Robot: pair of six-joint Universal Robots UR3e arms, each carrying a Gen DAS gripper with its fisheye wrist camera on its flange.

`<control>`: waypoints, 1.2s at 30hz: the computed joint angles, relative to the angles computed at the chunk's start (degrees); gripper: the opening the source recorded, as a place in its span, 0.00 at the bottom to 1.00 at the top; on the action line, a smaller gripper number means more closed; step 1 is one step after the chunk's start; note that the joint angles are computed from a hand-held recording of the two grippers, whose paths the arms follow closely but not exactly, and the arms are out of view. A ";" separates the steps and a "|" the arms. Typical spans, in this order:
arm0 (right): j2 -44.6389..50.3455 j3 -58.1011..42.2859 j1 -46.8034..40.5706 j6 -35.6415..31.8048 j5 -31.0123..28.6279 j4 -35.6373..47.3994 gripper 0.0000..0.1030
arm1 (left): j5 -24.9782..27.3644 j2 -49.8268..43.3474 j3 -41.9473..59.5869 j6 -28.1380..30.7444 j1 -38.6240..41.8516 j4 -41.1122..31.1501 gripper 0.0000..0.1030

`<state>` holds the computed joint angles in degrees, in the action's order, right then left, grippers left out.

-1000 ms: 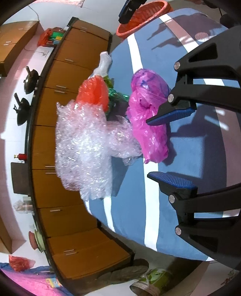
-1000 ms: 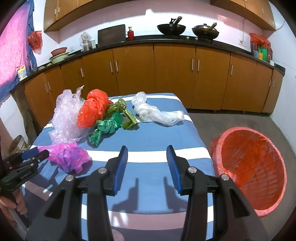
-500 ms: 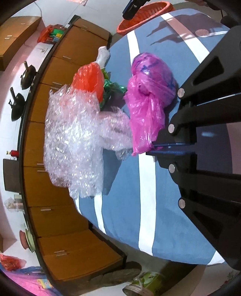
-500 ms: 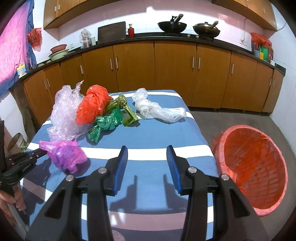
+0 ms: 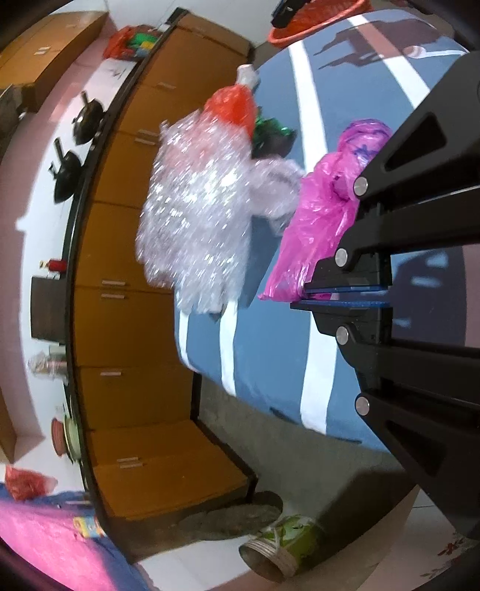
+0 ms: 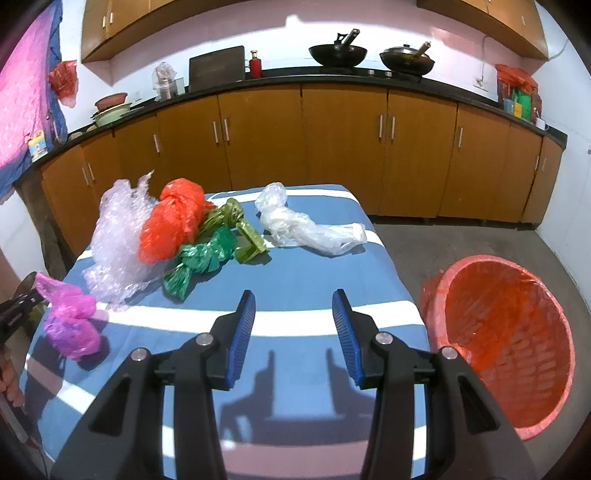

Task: Collect trash
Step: 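Grasp the pink bag with the left tool while the right tool grasps the white bag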

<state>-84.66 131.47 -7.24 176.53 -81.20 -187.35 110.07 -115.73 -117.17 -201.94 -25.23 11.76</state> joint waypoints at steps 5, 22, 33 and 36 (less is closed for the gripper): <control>7.40 -6.44 -0.54 2.36 -1.16 -1.17 0.54 | -0.49 -0.56 0.44 -0.14 1.20 1.41 0.03; 33.04 -41.20 -1.08 7.95 -6.94 12.74 0.69 | -2.17 -1.81 3.85 1.31 2.17 2.44 0.03; 32.75 -40.41 -0.43 5.06 -3.46 15.32 0.02 | -2.59 -2.98 5.58 0.97 1.88 1.35 0.03; 29.70 -35.42 -0.60 4.17 -1.70 12.05 0.02 | -2.59 -2.89 5.62 0.45 1.66 1.22 0.03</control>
